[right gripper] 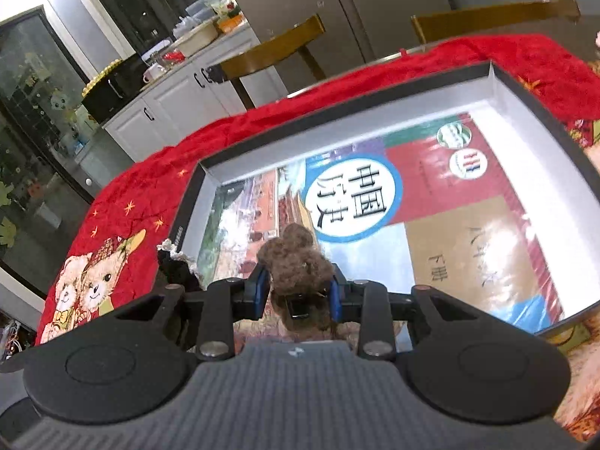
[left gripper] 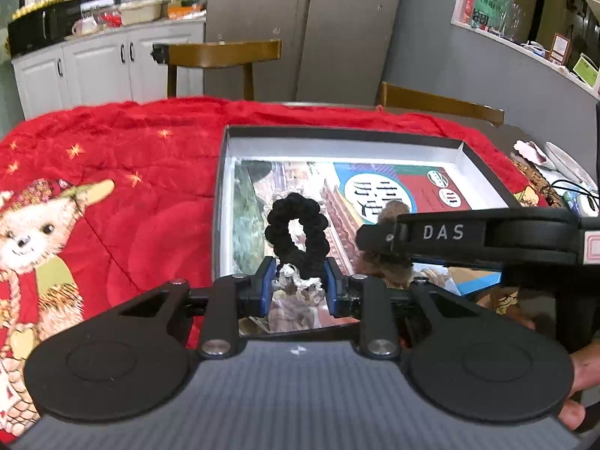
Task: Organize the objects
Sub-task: 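Carry the black scrunchie with left tool while right tool carries the plush over the box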
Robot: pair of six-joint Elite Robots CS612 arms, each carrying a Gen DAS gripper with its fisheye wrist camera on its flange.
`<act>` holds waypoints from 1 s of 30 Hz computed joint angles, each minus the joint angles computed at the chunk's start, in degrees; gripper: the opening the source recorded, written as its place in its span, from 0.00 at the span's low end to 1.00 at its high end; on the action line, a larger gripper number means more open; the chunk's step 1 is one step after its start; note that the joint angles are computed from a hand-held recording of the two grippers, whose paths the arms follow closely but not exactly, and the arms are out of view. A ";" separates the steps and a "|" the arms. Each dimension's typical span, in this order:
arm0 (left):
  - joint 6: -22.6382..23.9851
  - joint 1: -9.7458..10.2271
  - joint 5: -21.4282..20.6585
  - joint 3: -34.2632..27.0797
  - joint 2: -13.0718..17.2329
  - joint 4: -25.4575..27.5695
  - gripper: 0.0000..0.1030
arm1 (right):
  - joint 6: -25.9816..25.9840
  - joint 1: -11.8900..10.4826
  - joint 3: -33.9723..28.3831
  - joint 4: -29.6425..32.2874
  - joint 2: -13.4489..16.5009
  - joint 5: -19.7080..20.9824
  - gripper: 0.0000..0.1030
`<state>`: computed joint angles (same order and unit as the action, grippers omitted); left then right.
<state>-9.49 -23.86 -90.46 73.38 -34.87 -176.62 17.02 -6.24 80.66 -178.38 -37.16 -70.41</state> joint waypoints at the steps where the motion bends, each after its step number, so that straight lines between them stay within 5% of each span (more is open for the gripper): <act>1: 0.10 -0.03 0.14 -0.17 0.16 0.14 0.31 | -0.48 0.06 -0.01 -0.16 0.03 -0.20 0.35; 18: 1.30 -1.06 5.54 -0.19 -0.08 3.49 0.31 | -3.38 0.67 0.14 1.07 -0.44 -1.33 0.35; 30: 0.86 -1.02 5.24 -0.17 -0.12 3.73 0.31 | -3.70 0.70 0.11 1.62 -0.52 -1.18 0.36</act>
